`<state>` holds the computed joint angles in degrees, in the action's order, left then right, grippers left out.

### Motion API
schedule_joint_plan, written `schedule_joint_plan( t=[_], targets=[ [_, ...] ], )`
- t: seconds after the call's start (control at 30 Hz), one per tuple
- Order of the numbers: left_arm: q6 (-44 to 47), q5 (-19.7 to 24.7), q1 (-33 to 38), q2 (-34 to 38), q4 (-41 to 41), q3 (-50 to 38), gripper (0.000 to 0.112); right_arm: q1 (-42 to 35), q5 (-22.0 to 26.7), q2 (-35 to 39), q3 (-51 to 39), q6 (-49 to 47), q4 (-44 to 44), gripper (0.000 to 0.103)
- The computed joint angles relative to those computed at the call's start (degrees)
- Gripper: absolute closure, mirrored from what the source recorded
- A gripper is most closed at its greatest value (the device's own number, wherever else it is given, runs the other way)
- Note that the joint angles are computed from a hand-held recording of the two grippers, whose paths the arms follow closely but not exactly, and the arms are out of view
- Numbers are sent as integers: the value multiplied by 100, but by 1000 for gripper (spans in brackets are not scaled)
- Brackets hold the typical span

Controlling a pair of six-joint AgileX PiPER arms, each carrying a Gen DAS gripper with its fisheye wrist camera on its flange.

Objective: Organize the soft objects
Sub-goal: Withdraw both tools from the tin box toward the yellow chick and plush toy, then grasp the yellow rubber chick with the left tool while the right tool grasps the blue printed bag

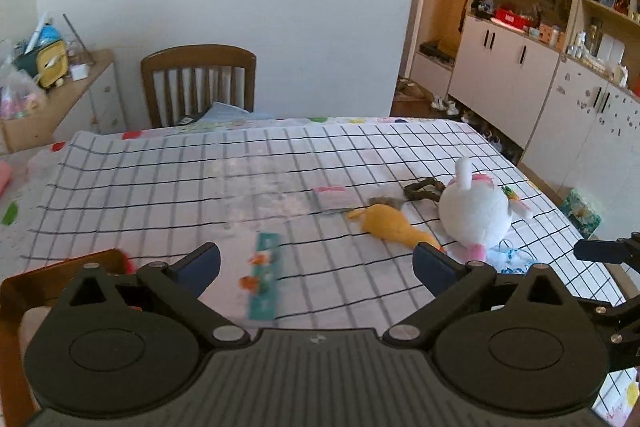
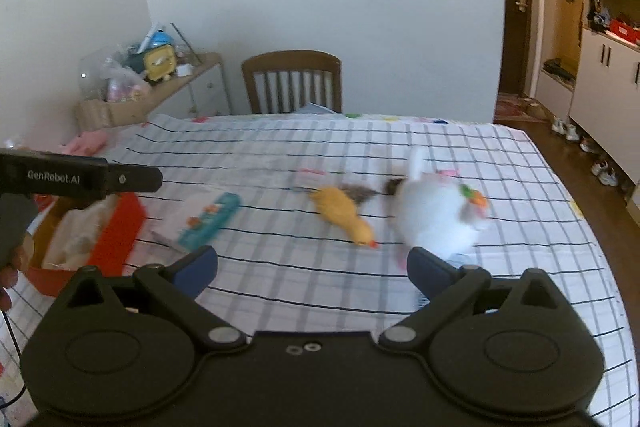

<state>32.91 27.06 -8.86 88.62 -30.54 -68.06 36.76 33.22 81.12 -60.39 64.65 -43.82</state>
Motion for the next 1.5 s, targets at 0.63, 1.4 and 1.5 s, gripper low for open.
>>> schedule_joint_plan(
  t=[0.63,1.4,1.5],
  targets=[
    [-3145,-420,-1447,1802,2618,-1320,9,-2146,-1357,-10,879,-3154,2205,2],
    [-4882,745,-1849,4029,3809,-4136,9,-3015,-1691,1146,644,-6511,4806,3],
    [-4870,1031,-1831,4286,3749,-4531,10,-3038,-1706,1211,640,-6614,4891,4]
  ],
)
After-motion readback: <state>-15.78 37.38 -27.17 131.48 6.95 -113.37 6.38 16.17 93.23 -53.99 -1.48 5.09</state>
